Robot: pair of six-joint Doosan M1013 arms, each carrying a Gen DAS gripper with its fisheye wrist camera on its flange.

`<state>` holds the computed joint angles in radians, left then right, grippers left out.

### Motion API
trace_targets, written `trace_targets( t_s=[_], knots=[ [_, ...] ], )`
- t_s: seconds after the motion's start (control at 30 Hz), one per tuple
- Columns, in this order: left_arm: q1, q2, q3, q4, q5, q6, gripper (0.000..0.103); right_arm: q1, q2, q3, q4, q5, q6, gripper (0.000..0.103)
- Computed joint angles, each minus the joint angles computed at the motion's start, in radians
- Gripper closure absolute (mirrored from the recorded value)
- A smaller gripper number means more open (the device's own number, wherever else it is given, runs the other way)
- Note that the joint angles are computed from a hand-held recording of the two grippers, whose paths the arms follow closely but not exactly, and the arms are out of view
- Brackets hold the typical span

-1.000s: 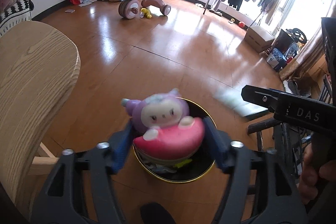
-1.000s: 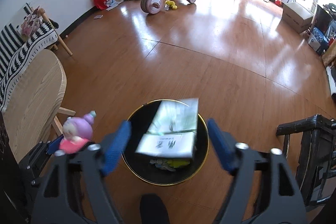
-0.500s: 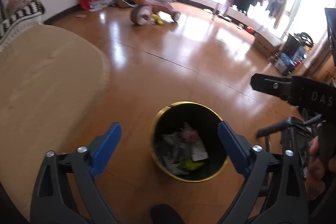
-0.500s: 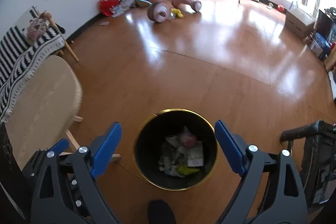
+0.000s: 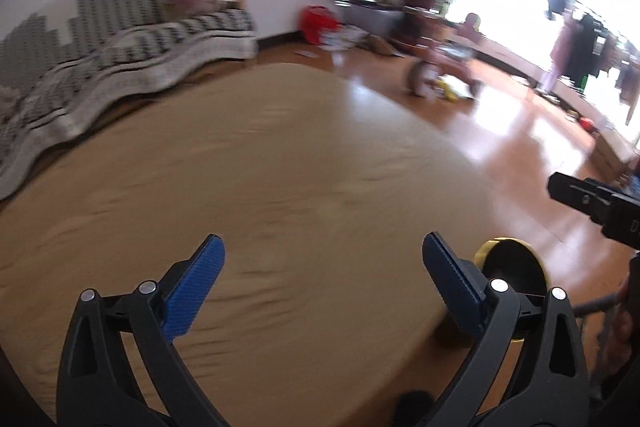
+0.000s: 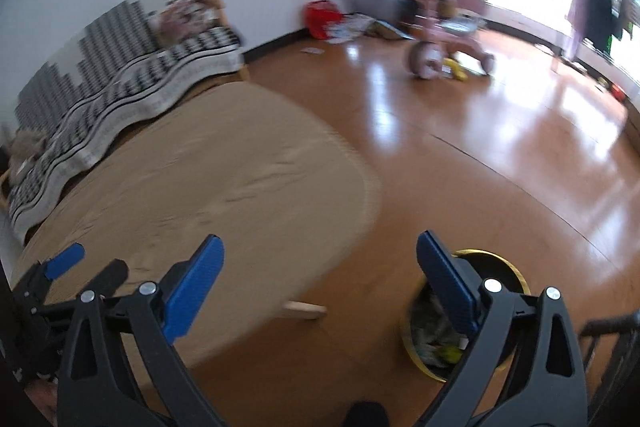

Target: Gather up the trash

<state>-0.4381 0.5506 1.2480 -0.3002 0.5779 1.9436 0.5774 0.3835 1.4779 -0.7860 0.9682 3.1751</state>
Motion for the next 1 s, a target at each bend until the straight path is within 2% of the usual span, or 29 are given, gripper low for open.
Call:
trace_targets(
  t_s=[0.1,0.33,0.57,0.67,0.87,1.0],
  knots=[
    [0.051,-0.025,0.027,0.112,-0.041,-0.1,0.007,0.011,0.066,-0.105,0.024,-0.026,-0.092,0.009],
    [0.154,-0.069,0.082,0.291,-0.078,-0.304,0.007,0.045,0.239,-0.382,0.122,-0.054,-0.328,0.009],
    [0.24,-0.095,0.12,0.41,-0.076,-0.476,0.007,0.079,0.417,-0.673,0.236,-0.01,-0.577,0.009],
    [0.26,-0.095,0.122,0.444,-0.069,-0.526,0.007,0.09,0.476,-0.771,0.271,0.019,-0.647,0.009],
    [0.276,-0.085,0.112,0.467,-0.063,-0.547,0.007,0.099,0.536,-0.87,0.306,0.056,-0.707,0.009],
    [0.276,-0.081,0.109,0.47,-0.062,-0.54,0.007,0.098,0.536,-0.867,0.312,0.054,-0.707,0.009]
  ],
)
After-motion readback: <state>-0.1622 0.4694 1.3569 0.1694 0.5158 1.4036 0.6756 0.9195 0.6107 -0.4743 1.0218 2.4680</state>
